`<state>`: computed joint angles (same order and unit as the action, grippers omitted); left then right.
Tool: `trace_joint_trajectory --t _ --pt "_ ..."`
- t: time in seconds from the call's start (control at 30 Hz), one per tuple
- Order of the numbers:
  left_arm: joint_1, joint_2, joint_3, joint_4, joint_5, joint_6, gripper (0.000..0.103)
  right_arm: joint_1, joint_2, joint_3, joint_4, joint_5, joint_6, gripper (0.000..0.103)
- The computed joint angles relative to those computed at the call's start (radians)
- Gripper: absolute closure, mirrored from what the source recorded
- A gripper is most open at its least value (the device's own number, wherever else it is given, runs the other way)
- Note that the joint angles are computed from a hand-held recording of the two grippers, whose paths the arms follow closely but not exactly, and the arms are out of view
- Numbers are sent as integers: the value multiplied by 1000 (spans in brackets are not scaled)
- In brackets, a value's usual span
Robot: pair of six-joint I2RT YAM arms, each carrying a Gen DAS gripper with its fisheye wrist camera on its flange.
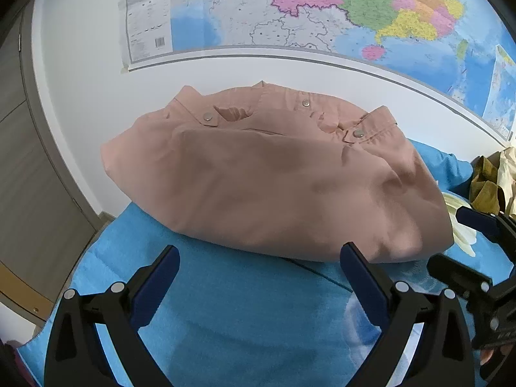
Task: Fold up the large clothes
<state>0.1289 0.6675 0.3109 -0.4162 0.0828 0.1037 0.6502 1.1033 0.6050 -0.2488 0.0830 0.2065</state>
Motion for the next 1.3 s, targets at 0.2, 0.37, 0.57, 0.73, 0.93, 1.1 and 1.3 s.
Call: trace_joint_trajectory --t 0.2,0.37,0.57,0.73,0.93,1.1,1.3 --pt "59 180 70 99 43 47 7 -177 133 96 29 -86 -35 7" --pt "103 418 174 190 91 82 7 -300 351 278 26 -210 -27 17" --pt "116 620 295 246 99 106 7 -324 541 490 -70 -231 -61 99" --pt "128 719 386 272 79 128 7 -485 434 393 46 -420 24 100" --pt "132 872 496 298 50 142 7 -479 545 423 -51 -373 1 72" --pt "158 942 531 303 68 156 7 -414 371 320 51 -231 -19 46" --pt "148 1014 580 303 74 146 9 -215 491 489 1 -128 -161 43"
